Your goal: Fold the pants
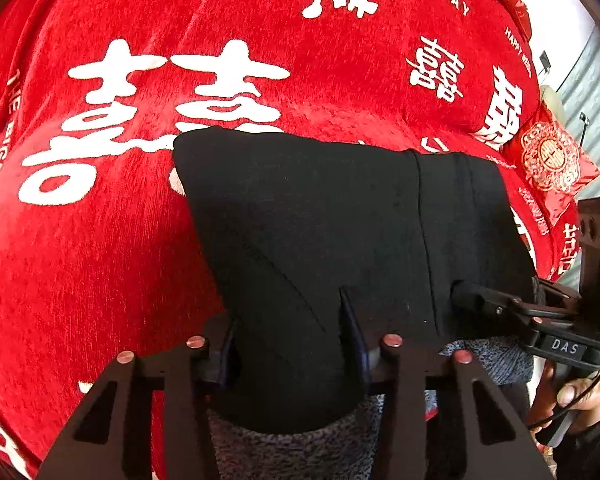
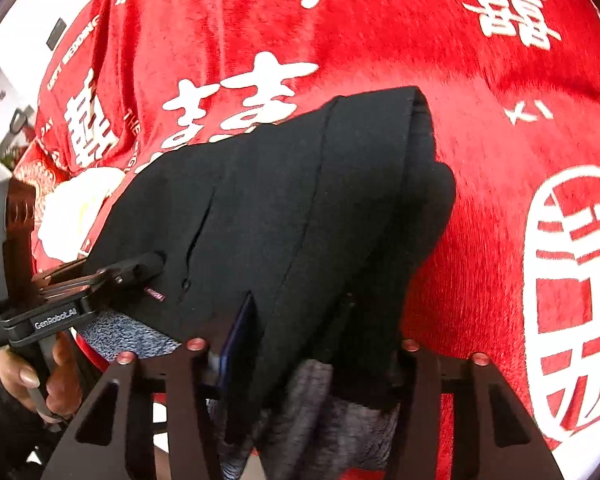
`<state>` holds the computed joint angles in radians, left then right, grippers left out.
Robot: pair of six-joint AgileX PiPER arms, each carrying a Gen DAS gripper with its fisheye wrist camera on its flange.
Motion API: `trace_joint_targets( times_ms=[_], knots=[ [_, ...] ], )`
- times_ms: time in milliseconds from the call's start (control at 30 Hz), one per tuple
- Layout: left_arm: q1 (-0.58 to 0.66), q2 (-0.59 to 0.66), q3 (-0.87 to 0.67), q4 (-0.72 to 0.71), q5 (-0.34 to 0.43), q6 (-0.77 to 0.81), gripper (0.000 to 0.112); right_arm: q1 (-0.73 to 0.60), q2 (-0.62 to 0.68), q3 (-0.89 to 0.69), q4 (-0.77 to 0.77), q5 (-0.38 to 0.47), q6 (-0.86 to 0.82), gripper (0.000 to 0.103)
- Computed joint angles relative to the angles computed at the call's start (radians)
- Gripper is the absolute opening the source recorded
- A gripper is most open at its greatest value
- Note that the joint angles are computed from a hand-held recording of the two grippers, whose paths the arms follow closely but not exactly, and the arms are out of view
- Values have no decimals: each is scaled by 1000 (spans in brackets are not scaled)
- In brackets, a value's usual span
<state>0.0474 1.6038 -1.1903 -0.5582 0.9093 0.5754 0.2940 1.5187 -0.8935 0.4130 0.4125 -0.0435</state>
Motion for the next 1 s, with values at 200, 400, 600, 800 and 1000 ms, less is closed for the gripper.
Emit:
trace_joint_targets(
  times_ms=[200, 400, 600, 800, 1000],
  knots=[
    [21, -18, -35, -16, 47, 13, 41, 26, -57, -2, 5, -11, 11, 46],
    [54, -28, -94, -31, 90, 5, 41, 43, -67, -52, -31, 11, 43, 46],
    [70, 4, -227, -9, 148, -37, 41, 51, -49, -154, -70, 58, 77, 46],
    [75, 79, -401, 40, 203, -103, 41, 25, 34, -330, -52, 152, 38, 46],
    [88, 178, -547, 75, 251, -154, 41, 7, 147, -493, -32, 232, 1, 46]
  ],
)
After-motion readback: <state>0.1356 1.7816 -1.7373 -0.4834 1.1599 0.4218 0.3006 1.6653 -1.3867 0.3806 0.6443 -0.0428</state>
